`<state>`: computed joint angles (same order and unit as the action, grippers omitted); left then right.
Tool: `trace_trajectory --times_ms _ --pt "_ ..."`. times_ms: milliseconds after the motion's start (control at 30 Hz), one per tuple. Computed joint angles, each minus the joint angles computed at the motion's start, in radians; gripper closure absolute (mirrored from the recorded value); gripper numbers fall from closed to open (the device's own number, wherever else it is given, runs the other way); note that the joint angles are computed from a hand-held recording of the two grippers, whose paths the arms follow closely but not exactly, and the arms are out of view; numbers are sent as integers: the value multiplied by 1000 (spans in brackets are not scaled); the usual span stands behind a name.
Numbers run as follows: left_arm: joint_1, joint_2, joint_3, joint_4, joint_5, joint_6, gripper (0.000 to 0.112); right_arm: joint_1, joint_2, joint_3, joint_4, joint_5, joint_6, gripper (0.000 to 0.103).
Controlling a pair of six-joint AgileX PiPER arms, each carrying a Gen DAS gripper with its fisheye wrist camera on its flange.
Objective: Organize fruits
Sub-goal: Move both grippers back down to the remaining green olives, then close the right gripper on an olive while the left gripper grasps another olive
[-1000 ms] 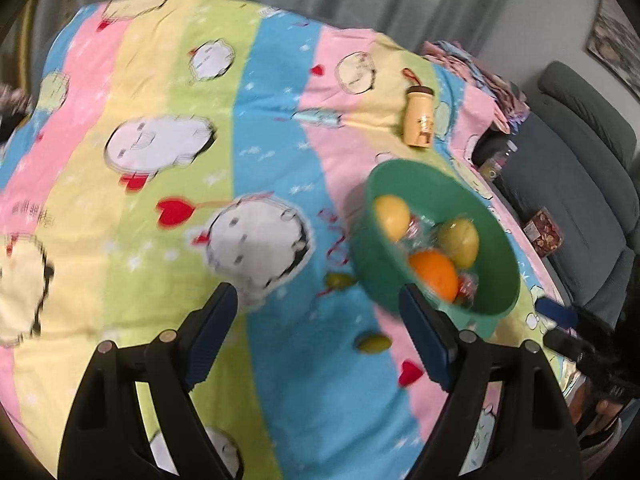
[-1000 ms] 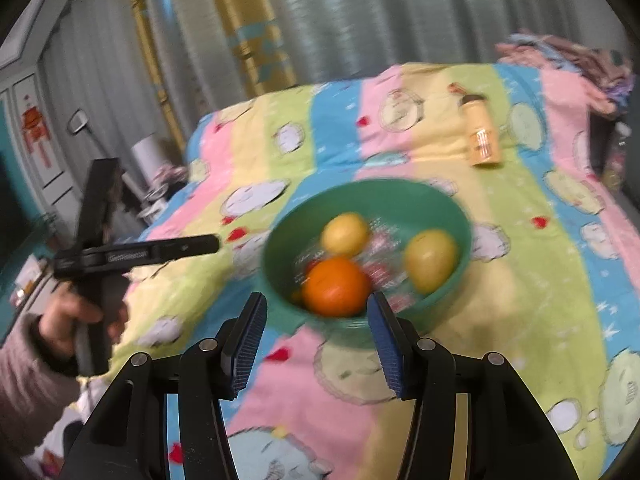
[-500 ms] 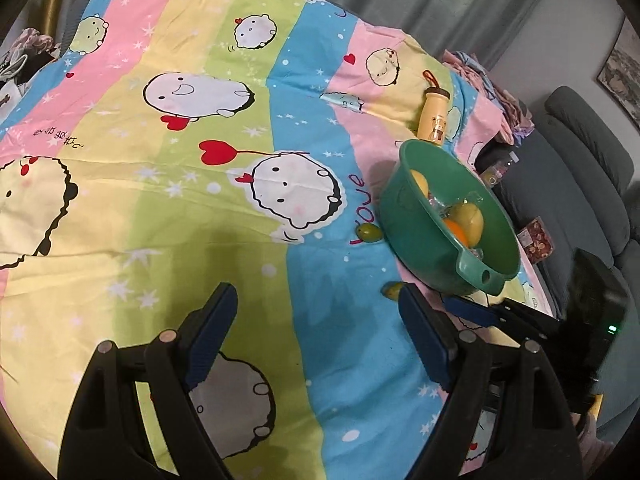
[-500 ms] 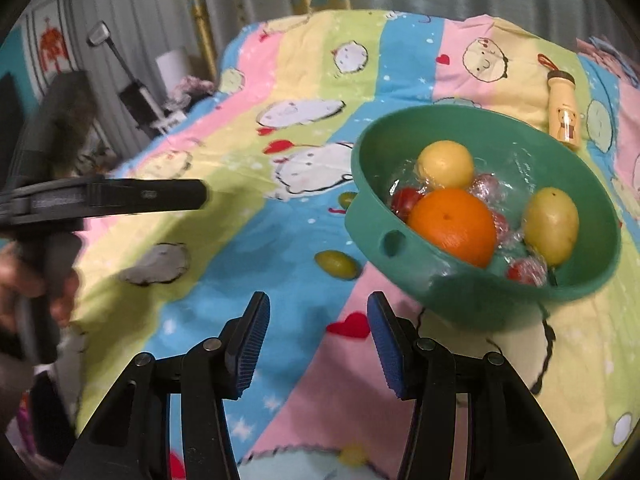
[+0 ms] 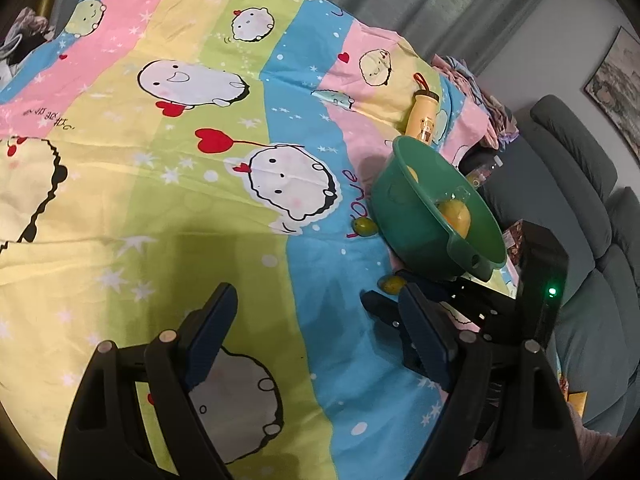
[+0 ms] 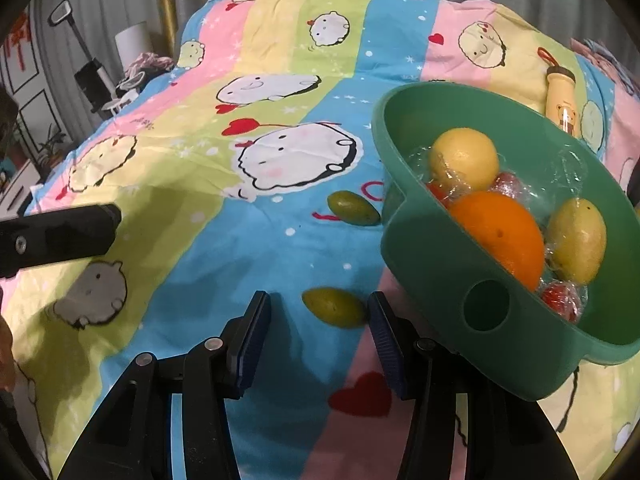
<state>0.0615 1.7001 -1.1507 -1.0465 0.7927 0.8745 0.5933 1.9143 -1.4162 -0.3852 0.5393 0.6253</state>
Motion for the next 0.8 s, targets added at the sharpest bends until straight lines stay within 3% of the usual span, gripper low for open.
trace_trajectory --times_ms 133,200,267,533,700,800 --pt "17 3 4 -8 9 10 29 1 1 -13 12 27 2 58" --pt "20 5 2 -1 12 8 29 -11 -17 4 56 22 -37 72" --pt "18 8 -2 3 13 10 29 -24 -29 19 103 9 -90 78" --pt "-55 42 -69 79 -13 -10 30 -80 -132 154 461 -116 -394 78" --pt "-158 131 -225 192 -37 16 31 -108 -235 273 710 -169 -630 78" --pt "-212 220 -352 264 -10 63 43 -124 -274 324 818 -187 -738 78"
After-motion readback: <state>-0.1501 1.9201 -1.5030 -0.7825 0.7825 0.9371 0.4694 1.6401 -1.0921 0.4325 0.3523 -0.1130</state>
